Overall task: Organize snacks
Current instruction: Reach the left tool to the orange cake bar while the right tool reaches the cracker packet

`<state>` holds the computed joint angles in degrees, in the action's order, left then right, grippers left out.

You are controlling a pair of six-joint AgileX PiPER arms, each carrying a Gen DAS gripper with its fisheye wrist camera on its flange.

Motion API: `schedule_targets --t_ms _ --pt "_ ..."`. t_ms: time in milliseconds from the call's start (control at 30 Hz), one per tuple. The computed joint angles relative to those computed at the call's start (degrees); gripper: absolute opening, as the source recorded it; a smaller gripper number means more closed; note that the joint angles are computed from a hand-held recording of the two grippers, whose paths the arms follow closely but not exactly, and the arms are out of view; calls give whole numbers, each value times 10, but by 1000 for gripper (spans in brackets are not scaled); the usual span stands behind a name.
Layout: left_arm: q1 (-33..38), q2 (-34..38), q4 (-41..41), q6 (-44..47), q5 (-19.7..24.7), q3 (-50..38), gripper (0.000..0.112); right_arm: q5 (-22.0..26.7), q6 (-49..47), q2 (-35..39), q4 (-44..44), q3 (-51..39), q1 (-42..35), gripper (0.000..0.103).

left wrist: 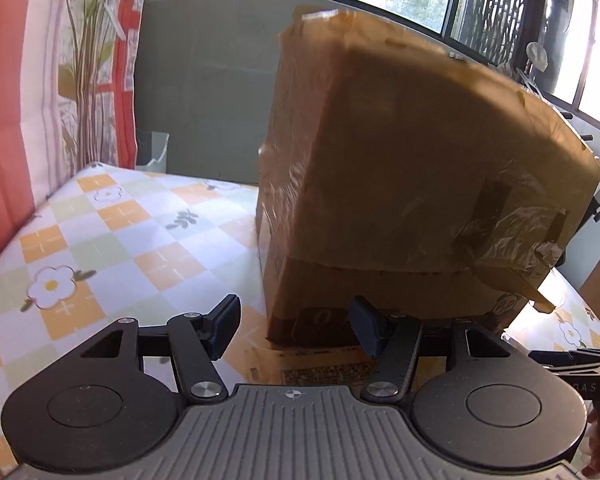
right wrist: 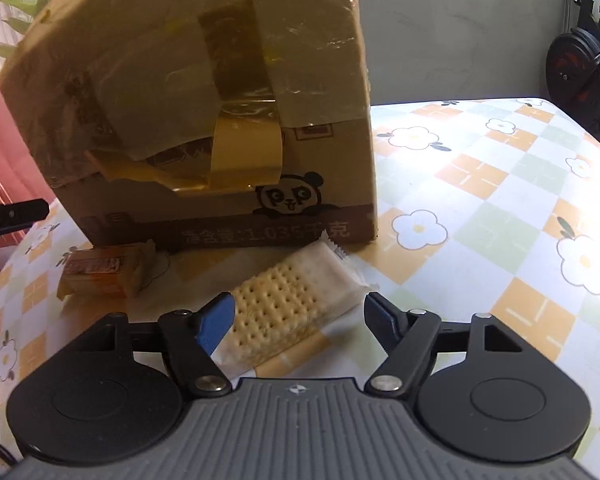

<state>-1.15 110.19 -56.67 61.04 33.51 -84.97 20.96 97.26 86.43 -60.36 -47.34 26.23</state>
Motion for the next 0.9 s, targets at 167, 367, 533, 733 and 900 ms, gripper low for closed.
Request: schedule_targets --t_ms 167,367,533,733,900 --pt "-10 19 -25 22 8 -8 63 1 -73 45 67 -51 -16 82" --pt "-16 38 -33 33 18 -16 63 28 -96 71 21 -69 10 82" --pt "-19 59 -8 5 24 -33 63 45 26 62 -141 -17 52 81" --pt "-25 56 6 -32 19 -25 63 46 78 55 -184 2 57 81" --pt "-32 15 35 -62 6 27 63 31 130 52 -238 17 46 81"
